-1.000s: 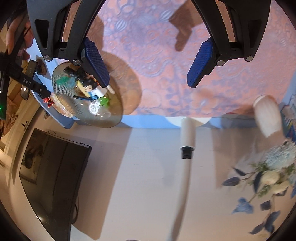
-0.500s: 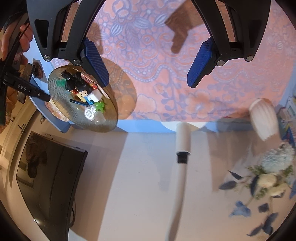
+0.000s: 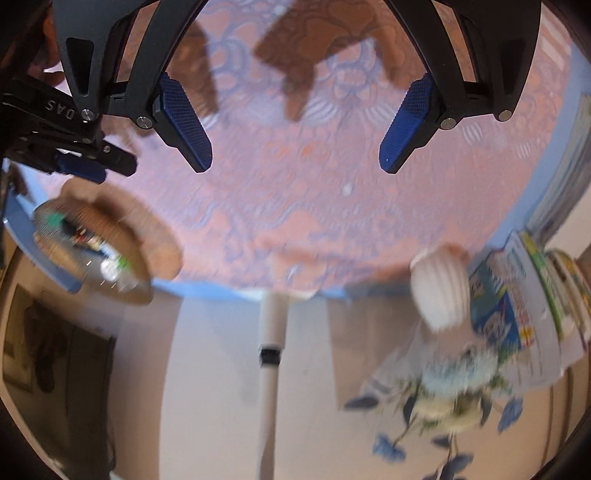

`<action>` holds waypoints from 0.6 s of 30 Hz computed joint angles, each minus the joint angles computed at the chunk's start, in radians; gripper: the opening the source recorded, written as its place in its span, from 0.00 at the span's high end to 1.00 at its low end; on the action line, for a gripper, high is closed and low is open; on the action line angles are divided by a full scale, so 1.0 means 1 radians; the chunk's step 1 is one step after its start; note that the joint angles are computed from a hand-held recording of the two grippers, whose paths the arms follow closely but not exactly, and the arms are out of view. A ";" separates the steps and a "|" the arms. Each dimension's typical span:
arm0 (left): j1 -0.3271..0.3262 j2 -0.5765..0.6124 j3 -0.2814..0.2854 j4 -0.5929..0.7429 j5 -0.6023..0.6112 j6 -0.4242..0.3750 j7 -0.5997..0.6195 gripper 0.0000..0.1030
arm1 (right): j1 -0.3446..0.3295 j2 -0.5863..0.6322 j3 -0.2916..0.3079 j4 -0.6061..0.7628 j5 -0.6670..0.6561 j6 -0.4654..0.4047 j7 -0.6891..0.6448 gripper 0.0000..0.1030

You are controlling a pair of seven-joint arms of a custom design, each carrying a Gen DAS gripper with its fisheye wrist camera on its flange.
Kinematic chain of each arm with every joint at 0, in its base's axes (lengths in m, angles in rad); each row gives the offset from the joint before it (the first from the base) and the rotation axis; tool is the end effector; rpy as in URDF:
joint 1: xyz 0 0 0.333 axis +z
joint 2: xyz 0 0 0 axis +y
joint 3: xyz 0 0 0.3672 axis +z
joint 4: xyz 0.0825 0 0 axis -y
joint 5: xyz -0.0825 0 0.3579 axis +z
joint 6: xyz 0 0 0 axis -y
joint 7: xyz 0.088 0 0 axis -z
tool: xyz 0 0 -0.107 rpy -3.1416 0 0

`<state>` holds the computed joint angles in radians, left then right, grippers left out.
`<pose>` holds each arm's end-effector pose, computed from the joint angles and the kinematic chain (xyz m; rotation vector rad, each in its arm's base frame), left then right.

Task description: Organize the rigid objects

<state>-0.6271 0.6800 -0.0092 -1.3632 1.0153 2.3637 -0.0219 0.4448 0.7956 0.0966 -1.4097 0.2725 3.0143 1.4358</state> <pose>0.6277 -0.4481 0.4086 -1.9340 1.4012 -0.6778 0.7028 0.3694 0.3734 -1.9296 1.3325 -0.3435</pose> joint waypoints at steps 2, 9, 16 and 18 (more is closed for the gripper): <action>0.009 0.010 0.002 -0.016 -0.007 0.017 -0.030 0.11 | 0.042 0.016 -0.052 0.004 -0.020 0.018 0.020 0.49; 0.029 0.016 0.009 -0.045 -0.034 0.064 -0.075 0.11 | 0.083 0.050 -0.122 0.049 -0.059 -0.021 0.096 0.48; 0.030 0.019 0.006 -0.041 -0.042 0.062 -0.075 0.11 | 0.103 0.047 -0.146 0.039 -0.107 -0.002 0.123 0.45; 0.026 0.024 0.006 -0.031 -0.047 0.049 -0.061 0.11 | 0.106 0.049 -0.149 0.043 -0.114 -0.006 0.127 0.45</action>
